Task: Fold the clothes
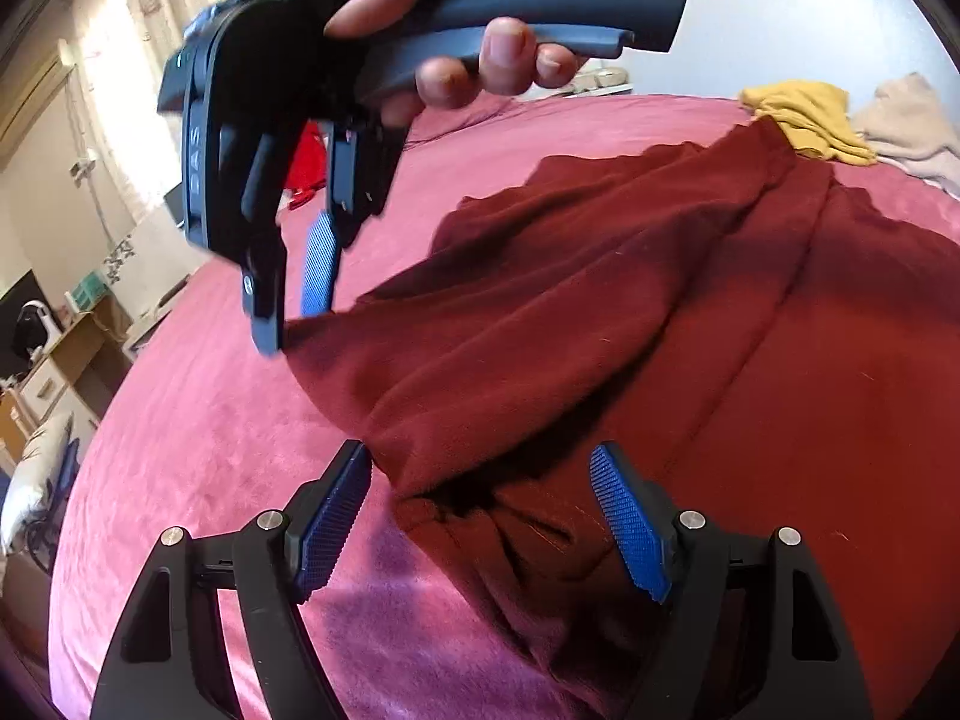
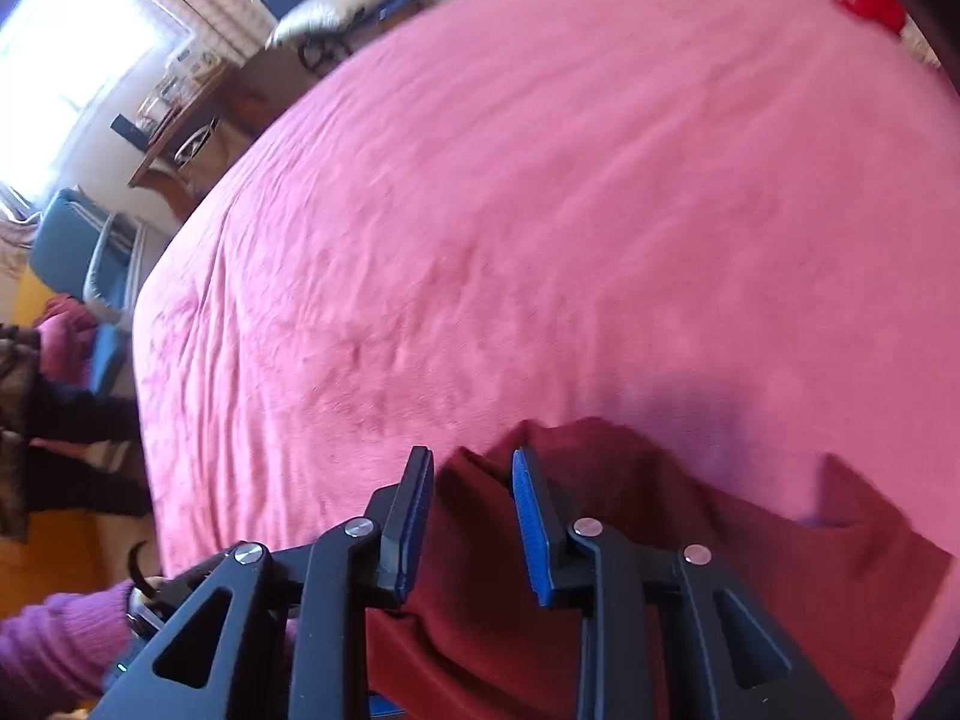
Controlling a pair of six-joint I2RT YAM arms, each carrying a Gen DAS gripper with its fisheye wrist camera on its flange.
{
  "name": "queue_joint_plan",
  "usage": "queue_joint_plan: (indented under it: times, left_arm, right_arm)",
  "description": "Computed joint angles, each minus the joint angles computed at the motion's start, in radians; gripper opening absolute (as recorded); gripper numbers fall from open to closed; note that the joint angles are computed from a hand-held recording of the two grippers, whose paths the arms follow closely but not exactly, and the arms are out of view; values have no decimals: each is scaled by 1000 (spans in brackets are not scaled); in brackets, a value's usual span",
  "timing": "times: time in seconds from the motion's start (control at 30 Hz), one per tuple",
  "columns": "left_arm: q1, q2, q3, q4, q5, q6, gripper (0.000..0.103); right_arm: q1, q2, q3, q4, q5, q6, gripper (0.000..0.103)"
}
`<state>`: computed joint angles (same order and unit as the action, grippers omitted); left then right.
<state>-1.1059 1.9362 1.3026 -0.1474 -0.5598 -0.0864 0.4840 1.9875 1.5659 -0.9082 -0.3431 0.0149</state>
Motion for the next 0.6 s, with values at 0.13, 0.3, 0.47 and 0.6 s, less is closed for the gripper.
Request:
queue_joint_plan:
  times: [0.13, 0.3, 0.47, 0.6]
  left_arm:
    - [-1, 10, 10, -10, -17, -8, 77]
    - [-45, -5, -26, 16, -36, 47, 77]
    - [-91, -57, -89, 32, -35, 90, 77]
    - [-75, -10, 7, -46, -83, 109, 78]
  right_arm:
    - [25, 64, 51, -22, 74, 23, 17]
    - [65, 61, -32, 66, 233, 36, 7]
    - [51, 64, -66, 90, 213, 18, 7]
    - [23, 97, -25, 42, 171, 42, 5]
